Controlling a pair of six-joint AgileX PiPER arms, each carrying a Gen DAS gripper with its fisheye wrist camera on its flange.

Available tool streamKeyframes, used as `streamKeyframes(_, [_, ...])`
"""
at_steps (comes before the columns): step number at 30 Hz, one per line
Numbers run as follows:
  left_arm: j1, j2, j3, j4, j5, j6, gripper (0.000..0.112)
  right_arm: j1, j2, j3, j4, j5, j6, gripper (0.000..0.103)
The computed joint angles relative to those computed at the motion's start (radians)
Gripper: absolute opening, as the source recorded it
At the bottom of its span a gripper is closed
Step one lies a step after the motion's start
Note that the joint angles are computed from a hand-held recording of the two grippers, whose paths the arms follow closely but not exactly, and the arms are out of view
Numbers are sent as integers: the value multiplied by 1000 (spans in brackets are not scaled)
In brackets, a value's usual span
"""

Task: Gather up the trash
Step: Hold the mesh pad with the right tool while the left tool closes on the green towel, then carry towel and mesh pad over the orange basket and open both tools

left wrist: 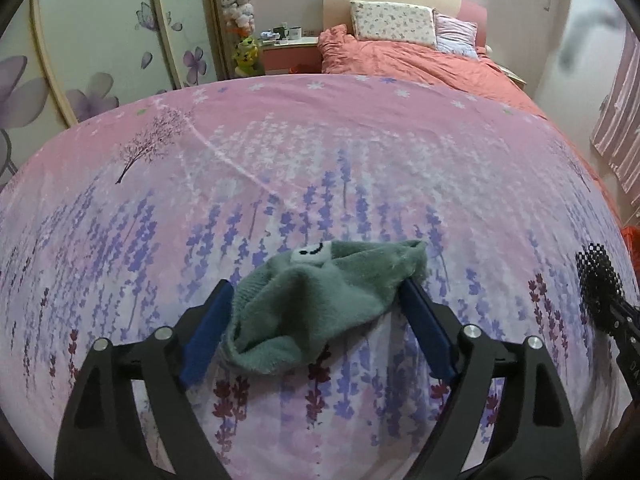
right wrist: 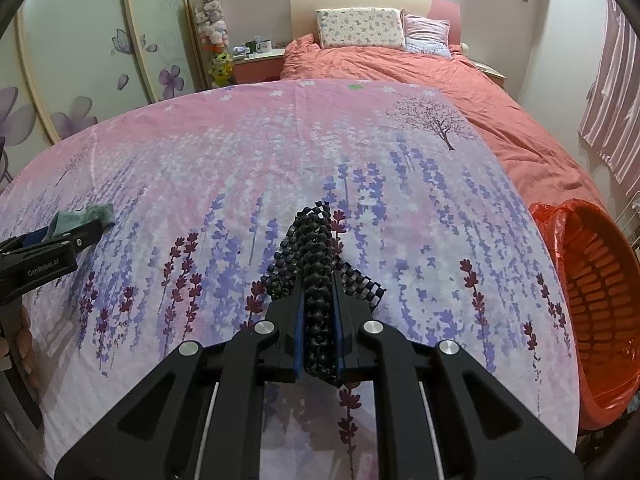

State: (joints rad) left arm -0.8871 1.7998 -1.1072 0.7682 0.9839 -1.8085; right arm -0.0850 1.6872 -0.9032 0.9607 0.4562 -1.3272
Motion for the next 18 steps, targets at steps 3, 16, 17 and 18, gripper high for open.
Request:
streamKeyframes(3, [11,5,-2,-12,0,13,92,2,0,-1,-2,-2,2,12])
streamKeyframes(16, [30,-1,7,-20,-19,15,97,1,-1,-2,-6,-1,5,12])
streamKeyframes(17, [24,-4,9,-9,-20,10,86,1,-1,-2,-6,-1,5,12])
streamKeyframes(18, [11,-8,10,12,-17,3,76,1,-1,-2,-6,-1,5,12])
